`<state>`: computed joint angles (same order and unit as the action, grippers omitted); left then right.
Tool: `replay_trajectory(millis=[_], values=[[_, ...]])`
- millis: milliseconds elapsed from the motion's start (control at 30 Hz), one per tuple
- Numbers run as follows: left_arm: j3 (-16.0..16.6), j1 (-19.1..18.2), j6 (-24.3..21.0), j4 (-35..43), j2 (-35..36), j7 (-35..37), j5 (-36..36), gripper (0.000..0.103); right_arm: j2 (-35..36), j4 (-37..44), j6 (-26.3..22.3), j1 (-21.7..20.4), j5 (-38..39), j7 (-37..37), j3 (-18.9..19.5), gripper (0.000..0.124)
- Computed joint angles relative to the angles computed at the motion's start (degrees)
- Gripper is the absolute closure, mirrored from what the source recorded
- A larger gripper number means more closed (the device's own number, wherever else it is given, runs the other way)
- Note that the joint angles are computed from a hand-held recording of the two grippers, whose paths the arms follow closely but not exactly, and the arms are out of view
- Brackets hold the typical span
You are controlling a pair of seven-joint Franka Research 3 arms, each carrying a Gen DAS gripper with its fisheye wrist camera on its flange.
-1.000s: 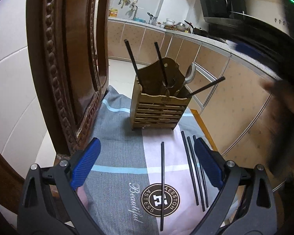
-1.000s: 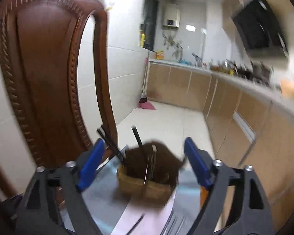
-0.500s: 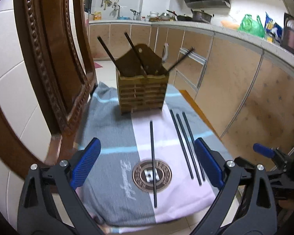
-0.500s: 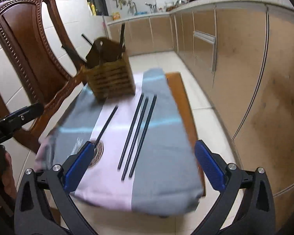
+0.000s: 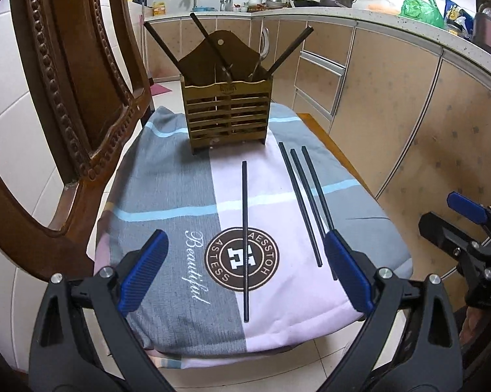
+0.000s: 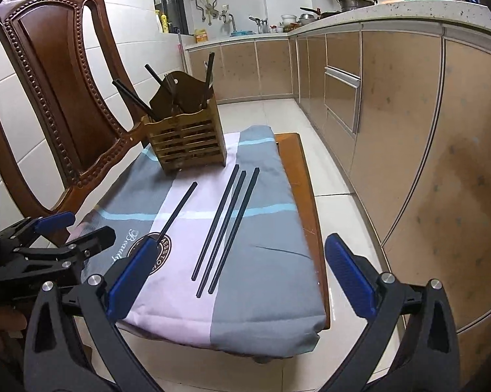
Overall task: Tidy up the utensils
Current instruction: 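Move both open tools back over the remaining utensils, then grasp a black chopstick with the left tool while the right tool grasps the knife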
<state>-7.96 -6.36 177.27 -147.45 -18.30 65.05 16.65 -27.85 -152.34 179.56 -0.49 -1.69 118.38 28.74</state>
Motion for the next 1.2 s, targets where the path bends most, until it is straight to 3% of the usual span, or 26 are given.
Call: replay_trajectory(millis=[233,333,400,433,567,633,700,767,833,1033,1133,1200], values=[[0.28,0.06,-0.61,1.39,1.89,0.30,-0.25,0.008,0.72,1.15,-1.10,-2.14,-1.28,1.02,1.89,0.024],[1.19,-0.73,-1.49,3.84,4.64,1.19,-1.61,0.008,1.42,3.52,-1.78,-9.81,-5.18,4.13,8.45,0.026],[-0.82,1.61,-2.26,7.02,7.61,-0.58,0.51,0.009,3.19,7.03,-3.20,-16.77,-10.10,5.73,14.07,0.043],[-1.26,2.13,-2.77,8.33,8.77,-1.14,1.32,0.011,4.39,8.56,-3.64,-18.92,-11.95,6.38,15.56,0.053],[-0.95,1.63,-6.94,16.27,16.09,0.70,0.74,0.025,13.85,16.46,-6.63,-26.03,-18.14,9.81,20.04,0.063],[-0.83,1.57,-8.75,19.42,18.99,0.40,1.07,0.026,19.84,20.98,-8.53,-30.15,-24.19,13.87,23.31,0.064],[-0.69,1.45,-9.88,22.49,21.77,-0.23,1.50,0.026,27.50,27.01,-12.99,-33.49,-38.36,22.97,26.62,0.064],[-0.89,1.50,-11.38,25.81,24.67,0.94,0.19,0.028,34.21,32.02,-17.82,-30.65,-46.46,27.45,24.88,0.068],[-0.80,1.28,-13.32,29.19,27.54,1.24,0.26,0.033,39.72,36.48,-21.75,-26.81,-49.83,28.42,22.12,0.070],[-0.89,1.29,-17.79,36.37,33.90,2.61,-1.26,0.043,49.59,45.89,-28.52,-18.47,-49.98,25.34,15.62,0.081],[-1.81,1.99,-20.98,40.09,37.12,4.79,-3.57,0.052,52.64,49.28,-30.71,-15.28,-48.49,22.43,13.30,0.088],[-0.49,0.92,-20.38,41.11,38.02,2.95,-1.79,0.053,53.52,51.14,-31.37,-12.64,-49.29,22.42,10.85,0.090]])
